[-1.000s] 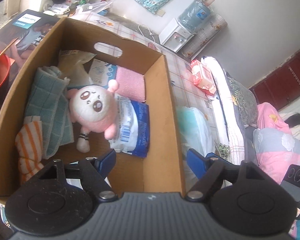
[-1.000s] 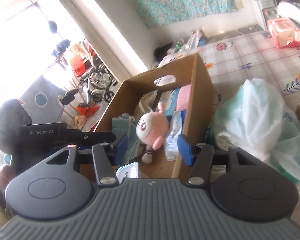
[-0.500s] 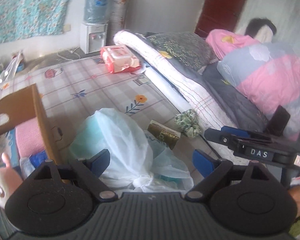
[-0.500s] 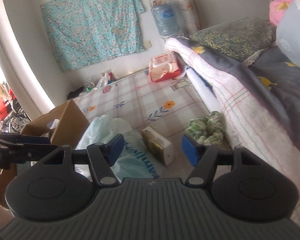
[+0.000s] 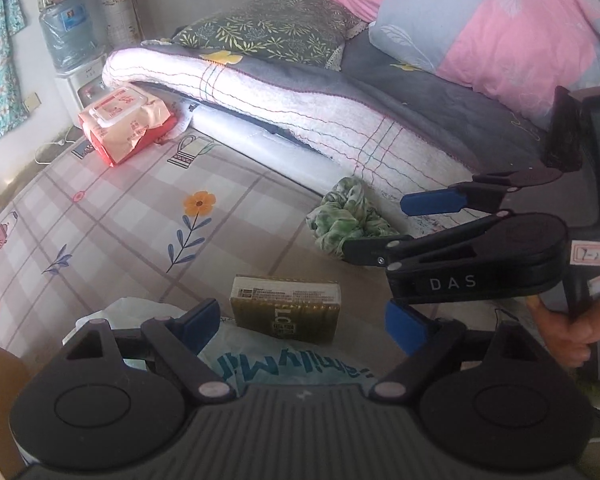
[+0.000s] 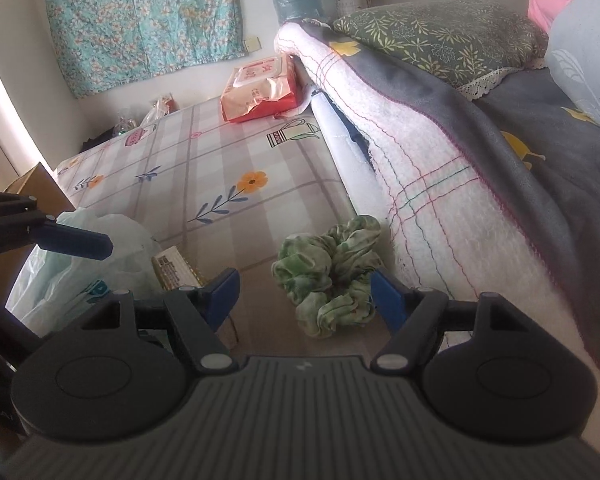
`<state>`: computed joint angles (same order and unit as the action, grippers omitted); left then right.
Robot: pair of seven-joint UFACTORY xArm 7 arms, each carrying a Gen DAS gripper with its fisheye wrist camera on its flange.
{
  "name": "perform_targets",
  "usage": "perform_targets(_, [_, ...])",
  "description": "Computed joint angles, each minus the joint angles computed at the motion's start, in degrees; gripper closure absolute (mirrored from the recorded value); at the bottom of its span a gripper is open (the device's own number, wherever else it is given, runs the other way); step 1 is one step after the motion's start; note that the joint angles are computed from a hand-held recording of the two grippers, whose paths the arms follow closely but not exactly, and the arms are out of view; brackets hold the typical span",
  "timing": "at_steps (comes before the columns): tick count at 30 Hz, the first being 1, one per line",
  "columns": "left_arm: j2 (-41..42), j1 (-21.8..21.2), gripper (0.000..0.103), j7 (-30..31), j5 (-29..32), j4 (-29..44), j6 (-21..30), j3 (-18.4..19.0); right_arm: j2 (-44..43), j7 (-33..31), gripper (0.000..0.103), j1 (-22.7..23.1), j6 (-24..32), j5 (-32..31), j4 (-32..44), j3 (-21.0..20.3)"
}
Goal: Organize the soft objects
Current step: 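Grasp the gold snack box with the left tool while the right tool grasps the green scrunchie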
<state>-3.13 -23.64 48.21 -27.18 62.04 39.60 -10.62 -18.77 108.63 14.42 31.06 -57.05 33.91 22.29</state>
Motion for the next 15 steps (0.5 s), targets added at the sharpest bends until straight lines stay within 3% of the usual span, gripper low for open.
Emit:
perform_targets(9, [8.01, 0.34, 0.014, -5.07, 5.88, 6.25, 2.76, -1.45, 6.52, -1.11, 0.031, -0.58, -3.27, -1.41, 1.6, -3.77])
perform_targets(15, [9.26, 0.89, 0.027, -6.77, 6.03, 6.69, 1.79, -2.0, 7.51, 2.58, 0.04, -0.15, -4.05, -4.03, 1.15, -4.98])
